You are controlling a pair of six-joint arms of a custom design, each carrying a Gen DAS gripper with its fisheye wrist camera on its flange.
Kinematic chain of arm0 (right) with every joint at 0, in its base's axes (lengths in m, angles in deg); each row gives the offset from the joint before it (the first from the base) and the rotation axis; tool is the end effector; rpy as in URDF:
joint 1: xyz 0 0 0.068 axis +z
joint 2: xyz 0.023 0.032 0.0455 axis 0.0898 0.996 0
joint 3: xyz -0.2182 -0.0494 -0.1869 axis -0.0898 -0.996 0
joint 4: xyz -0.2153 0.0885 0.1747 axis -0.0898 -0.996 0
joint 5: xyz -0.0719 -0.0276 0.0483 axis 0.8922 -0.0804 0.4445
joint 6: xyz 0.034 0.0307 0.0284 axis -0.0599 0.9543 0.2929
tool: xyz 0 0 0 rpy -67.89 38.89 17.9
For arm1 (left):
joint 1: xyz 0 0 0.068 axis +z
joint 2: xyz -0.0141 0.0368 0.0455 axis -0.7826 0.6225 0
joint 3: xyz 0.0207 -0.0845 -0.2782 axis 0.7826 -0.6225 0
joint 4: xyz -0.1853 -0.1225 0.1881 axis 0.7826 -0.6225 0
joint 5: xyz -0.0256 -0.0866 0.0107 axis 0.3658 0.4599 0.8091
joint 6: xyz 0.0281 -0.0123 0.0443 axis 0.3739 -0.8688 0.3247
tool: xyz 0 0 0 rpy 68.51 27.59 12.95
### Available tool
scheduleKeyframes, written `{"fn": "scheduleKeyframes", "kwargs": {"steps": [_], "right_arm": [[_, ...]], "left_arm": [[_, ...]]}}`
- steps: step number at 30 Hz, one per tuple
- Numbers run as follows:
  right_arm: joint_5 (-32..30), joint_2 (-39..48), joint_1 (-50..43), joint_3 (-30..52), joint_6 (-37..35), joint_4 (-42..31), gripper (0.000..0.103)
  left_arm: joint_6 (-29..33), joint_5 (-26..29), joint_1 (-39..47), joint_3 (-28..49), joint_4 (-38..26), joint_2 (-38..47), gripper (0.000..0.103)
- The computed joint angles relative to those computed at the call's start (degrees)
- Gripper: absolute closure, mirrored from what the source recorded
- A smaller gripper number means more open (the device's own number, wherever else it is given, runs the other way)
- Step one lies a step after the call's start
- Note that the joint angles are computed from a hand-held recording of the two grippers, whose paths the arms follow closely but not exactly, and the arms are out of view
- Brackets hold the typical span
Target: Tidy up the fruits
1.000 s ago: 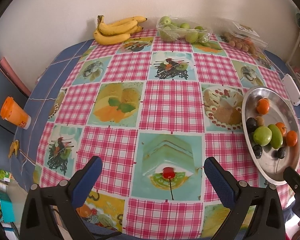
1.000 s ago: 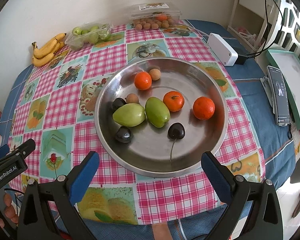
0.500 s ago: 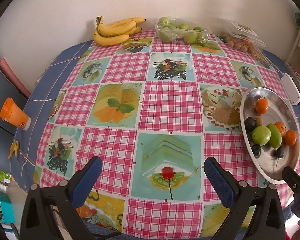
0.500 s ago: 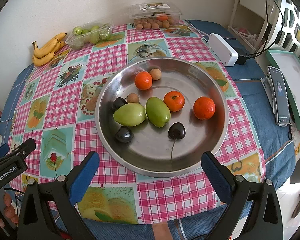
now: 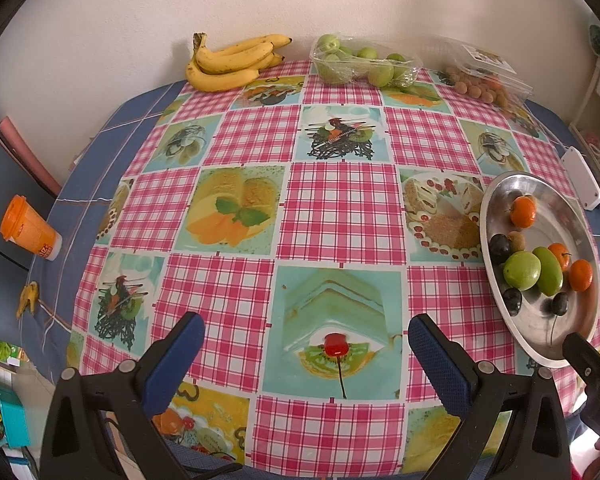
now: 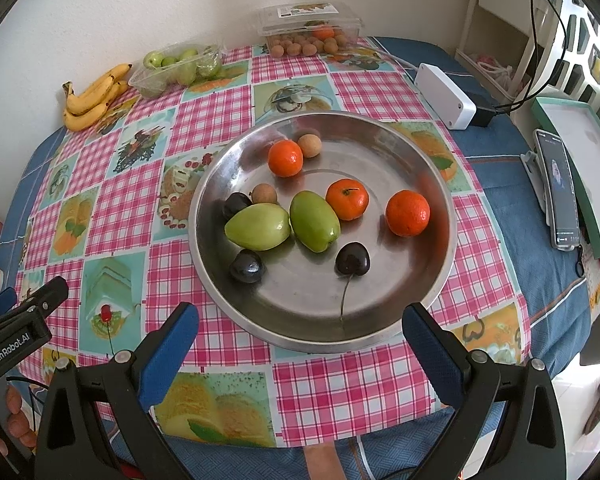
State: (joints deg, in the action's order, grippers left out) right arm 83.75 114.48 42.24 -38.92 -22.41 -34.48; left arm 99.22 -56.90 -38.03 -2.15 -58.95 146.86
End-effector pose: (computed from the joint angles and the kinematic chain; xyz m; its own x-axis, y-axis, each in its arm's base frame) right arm 0.2039 0.1443 0.2250 -0.9069 0.1986 -0.3716 0.1802 0.9800 0.0842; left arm 0.2320 0.0559 0.2246 -0.9028 -0.0185 -0.4297 -0.0638 0.9938 0.0913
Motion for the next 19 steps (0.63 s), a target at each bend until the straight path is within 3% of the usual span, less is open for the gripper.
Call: {"fn": "scheduleKeyframes", "kwargs": {"steps": [19], "right_arm": [[-0.8,0.5,-0.2,0.2,0.2,-0.4,0.002]], "left_arm": [[0.1,0.5,-0.2,-0.1,0.2,-1.1,0.000]]}}
